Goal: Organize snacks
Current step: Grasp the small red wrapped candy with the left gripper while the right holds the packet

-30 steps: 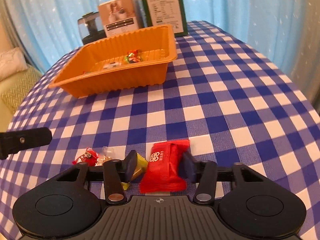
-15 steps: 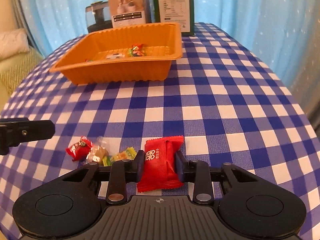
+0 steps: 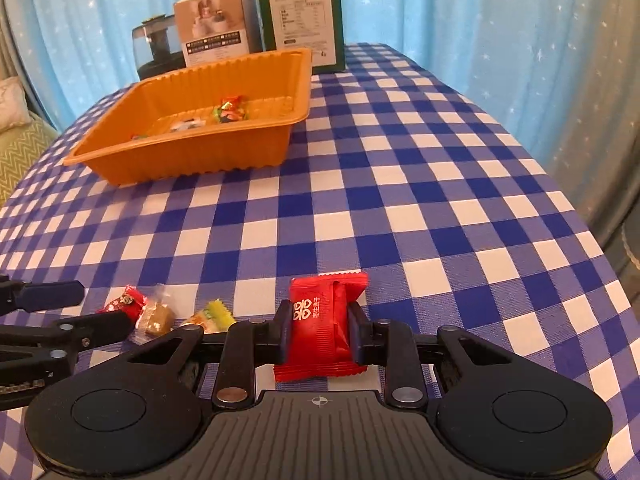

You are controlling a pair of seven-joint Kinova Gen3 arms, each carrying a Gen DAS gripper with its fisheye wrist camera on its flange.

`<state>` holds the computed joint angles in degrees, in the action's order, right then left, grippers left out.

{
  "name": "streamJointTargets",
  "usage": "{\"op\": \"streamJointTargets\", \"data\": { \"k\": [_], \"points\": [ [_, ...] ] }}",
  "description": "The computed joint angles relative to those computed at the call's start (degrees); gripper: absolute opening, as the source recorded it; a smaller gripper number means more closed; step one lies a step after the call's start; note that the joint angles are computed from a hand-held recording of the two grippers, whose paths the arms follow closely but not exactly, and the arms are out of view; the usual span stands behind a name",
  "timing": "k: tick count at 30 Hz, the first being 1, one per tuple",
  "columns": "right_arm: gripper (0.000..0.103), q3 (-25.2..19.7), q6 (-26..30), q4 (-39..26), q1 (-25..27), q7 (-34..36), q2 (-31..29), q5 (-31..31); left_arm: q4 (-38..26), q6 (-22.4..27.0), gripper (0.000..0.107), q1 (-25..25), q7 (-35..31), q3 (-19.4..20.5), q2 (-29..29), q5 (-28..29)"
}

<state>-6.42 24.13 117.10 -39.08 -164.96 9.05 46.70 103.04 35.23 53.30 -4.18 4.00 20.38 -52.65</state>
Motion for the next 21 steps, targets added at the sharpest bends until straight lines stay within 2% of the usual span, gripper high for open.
{"op": "streamJointTargets", "data": {
  "k": [2,10,12,15,21],
  "points": [
    [0.029,0.2,-0.7,0.4,0.1,-0.4,-0.1,0.6,-0.5,0.1,0.04,-0.1,-0.7,0.1,0.6,-0.1],
    [0.031,0.1,-0.2,0.1,-0.2,0.0,0.2,0.7,-0.8,-0.1,0.033,0.4,-2.0,-0.6,1.6,-1.6],
    [0.031,0.0,-0.1,0.0,-0.2,0.3,0.2,0.5,-1.1,0.9,0.028,0.0,-4.1,0.0,1.4,-0.3],
    [0.031,0.0,-0.6,0.1,0.2,1.0,0.1,-0.2,-1.4,2.0,0.026,0.0,-4.9,0.0,1.5,0.4],
    [0.031,0.1,0.2,-0.1,-0.2,1.2,0.4,0.2,-1.7,0.2,0.026,-0.5,-8.3,0.1,2.2,1.0]
  ]
}}
